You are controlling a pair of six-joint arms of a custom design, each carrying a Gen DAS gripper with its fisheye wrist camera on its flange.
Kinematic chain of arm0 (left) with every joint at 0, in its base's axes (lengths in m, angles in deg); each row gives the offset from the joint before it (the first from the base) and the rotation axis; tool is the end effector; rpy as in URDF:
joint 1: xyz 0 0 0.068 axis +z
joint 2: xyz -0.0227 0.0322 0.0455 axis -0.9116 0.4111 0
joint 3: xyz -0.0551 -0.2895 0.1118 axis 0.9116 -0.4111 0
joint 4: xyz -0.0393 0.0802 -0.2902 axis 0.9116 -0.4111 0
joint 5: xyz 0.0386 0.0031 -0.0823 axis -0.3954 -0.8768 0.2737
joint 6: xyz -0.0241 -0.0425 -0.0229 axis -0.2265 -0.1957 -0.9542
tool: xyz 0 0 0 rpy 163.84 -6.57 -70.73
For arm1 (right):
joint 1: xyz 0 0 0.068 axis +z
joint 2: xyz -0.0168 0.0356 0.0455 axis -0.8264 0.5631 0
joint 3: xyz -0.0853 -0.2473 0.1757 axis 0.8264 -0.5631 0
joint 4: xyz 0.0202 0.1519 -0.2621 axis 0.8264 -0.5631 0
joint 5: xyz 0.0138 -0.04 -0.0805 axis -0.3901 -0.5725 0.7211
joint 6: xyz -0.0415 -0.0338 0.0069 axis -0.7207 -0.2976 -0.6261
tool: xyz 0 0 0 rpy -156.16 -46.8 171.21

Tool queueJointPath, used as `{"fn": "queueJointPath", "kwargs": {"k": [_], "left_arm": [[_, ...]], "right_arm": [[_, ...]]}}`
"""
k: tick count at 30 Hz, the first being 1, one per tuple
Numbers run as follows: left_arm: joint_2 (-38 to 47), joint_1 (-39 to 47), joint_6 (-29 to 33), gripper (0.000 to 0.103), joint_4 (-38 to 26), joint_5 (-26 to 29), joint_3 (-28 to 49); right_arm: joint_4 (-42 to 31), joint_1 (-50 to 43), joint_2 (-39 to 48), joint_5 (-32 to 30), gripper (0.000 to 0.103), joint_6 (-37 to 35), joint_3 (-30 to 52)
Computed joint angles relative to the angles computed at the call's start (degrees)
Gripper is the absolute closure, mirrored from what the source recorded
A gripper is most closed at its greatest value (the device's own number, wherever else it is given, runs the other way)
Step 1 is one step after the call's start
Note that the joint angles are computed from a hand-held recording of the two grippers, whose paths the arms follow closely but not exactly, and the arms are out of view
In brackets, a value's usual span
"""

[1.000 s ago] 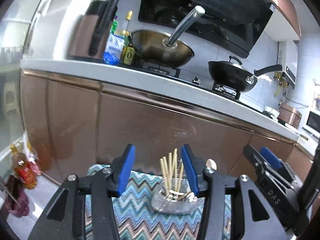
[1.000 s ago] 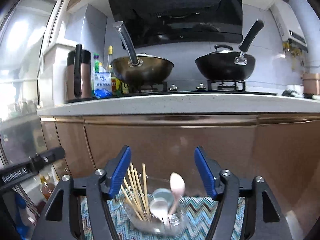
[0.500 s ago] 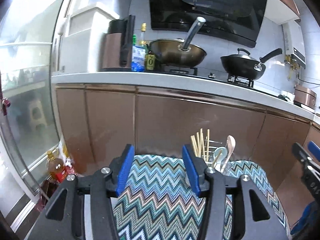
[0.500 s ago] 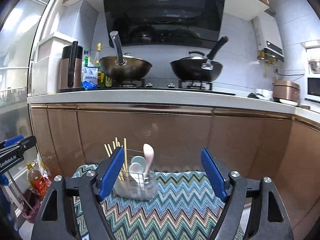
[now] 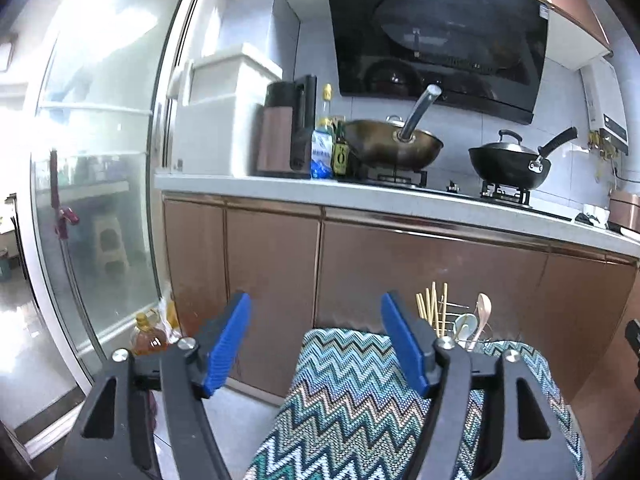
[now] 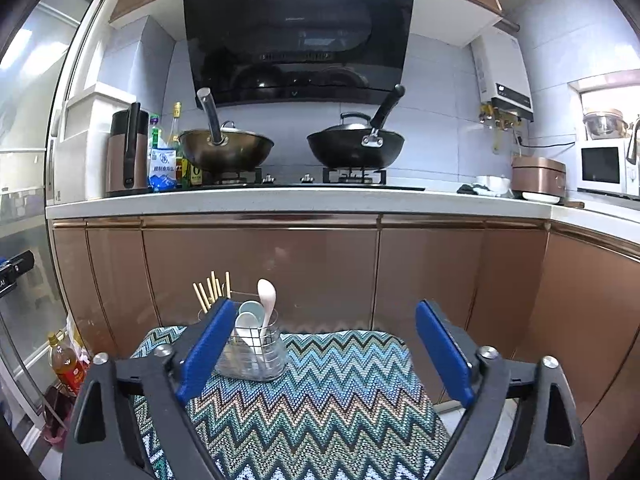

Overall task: Organize utensils
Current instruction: 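Open both tools and pull them back from the holder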

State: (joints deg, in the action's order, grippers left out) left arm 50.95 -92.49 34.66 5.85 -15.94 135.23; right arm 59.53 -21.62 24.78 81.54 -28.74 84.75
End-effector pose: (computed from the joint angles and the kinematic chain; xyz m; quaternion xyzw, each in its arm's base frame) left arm 0.2952 -0.1331 0.4052 0.0011 0.7904 -0.0289 0.6119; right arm 0.2234 0.1156 0.3393 0.1561 0.7452 -0.1280 0.6356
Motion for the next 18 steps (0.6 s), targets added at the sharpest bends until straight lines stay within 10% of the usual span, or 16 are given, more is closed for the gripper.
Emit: {"fn": "queueJointPath", "kwargs": {"k": [18], "left_arm": [[-5.1, -8.4, 9.8, 0.027, 8.7, -12.4, -4.7]], "right_arm": [[-1.8, 2.8, -8.5, 5.8, 0.004, -0.4, -3.3]]}}
